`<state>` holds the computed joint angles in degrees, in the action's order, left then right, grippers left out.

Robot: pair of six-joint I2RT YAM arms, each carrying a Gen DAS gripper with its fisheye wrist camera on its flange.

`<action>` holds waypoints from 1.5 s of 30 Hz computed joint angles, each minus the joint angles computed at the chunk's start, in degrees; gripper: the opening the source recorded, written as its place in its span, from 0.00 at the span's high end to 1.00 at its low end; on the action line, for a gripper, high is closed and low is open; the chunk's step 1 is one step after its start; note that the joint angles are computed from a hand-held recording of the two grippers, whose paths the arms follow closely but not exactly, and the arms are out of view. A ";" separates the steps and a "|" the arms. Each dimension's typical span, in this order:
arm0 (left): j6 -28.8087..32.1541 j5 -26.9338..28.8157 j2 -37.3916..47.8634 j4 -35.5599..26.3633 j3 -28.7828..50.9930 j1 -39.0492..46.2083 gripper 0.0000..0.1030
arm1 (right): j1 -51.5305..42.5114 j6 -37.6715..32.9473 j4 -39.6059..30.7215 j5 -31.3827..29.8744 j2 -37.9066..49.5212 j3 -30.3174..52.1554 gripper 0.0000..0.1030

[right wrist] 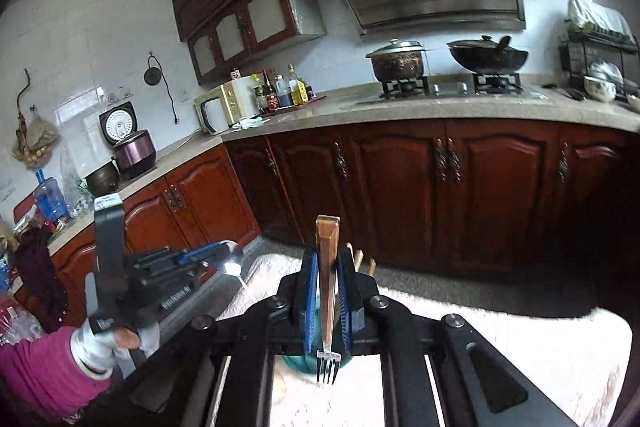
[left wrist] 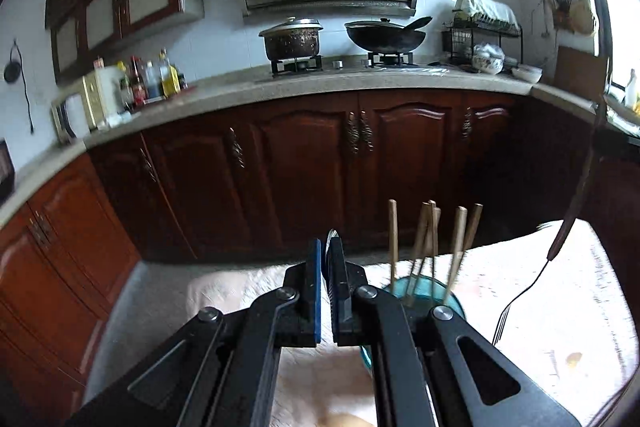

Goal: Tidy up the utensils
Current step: 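Carry the spoon and fork over the cup and lower them inside, then open the left tool to release the spoon while the right tool releases the fork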

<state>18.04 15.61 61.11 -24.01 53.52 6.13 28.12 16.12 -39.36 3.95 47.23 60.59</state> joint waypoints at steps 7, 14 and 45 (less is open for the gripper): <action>1.22 -9.53 4.08 8.64 -2.87 -6.49 0.97 | 1.61 -1.83 7.72 3.90 11.83 0.47 0.89; 1.79 -14.59 6.82 13.41 -5.96 -10.86 0.97 | -0.84 -1.12 14.63 0.57 16.97 -4.60 0.89; -3.79 -1.92 6.09 2.25 -6.19 -6.55 0.47 | -8.76 5.32 18.14 -10.03 11.11 -19.20 0.70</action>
<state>14.24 13.69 67.20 -21.76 47.33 -0.42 19.36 21.43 -21.22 -6.09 58.34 41.39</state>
